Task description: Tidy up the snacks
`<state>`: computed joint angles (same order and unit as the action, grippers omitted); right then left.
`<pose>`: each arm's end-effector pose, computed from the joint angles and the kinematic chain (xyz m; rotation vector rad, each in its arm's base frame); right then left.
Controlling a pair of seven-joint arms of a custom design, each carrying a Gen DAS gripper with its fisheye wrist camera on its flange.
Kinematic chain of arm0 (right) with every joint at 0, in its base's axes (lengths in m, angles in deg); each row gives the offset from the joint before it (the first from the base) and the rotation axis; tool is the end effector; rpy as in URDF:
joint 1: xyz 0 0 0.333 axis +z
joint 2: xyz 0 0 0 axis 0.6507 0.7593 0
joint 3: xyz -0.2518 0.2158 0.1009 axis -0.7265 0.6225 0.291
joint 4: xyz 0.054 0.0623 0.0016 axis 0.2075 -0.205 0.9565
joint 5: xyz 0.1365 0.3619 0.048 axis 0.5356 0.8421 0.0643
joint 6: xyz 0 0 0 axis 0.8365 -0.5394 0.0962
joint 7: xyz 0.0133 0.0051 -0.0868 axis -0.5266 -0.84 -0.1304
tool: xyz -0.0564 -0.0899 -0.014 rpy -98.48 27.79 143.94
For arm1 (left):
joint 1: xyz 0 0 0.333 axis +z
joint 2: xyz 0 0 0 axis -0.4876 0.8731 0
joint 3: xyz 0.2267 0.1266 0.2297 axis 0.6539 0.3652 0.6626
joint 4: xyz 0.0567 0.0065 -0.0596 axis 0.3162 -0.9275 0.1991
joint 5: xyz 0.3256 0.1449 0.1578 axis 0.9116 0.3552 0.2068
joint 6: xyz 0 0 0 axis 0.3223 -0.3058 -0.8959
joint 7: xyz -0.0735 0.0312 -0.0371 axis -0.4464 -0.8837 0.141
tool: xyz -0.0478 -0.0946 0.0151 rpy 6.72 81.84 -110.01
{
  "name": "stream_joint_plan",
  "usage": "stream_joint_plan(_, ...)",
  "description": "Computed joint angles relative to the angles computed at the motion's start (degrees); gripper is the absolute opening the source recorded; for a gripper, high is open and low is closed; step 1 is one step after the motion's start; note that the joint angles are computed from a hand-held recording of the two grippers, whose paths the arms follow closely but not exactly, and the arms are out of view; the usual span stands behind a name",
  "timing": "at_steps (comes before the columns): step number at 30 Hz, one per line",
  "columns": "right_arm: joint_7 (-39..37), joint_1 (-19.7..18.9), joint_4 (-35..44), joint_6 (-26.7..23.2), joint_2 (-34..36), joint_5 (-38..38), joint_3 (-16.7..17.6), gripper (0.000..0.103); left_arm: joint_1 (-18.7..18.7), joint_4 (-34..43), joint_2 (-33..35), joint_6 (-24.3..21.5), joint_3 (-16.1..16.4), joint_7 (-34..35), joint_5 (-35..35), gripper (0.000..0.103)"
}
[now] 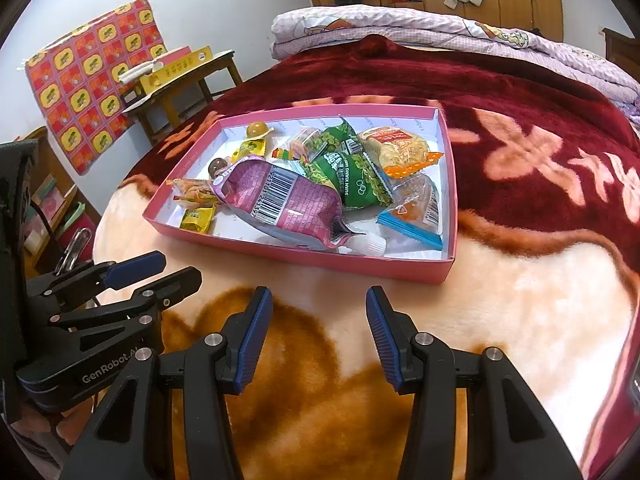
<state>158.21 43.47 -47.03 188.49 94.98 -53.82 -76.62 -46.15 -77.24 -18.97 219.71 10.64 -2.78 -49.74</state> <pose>0.5895 0.1233 0.3157 -1.6884 1.7839 -0.4552 0.6308 -0.2821 0.3332 -1.5214 2.1908 -0.7245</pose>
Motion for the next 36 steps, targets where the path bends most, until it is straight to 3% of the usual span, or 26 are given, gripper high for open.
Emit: stream_joint_plan(36, 0.66, -0.09, -0.07, -0.14, -0.34, -0.22, 0.19, 0.050, -0.51, 0.18, 0.21, 0.27, 0.53, -0.56, 0.35, 0.044)
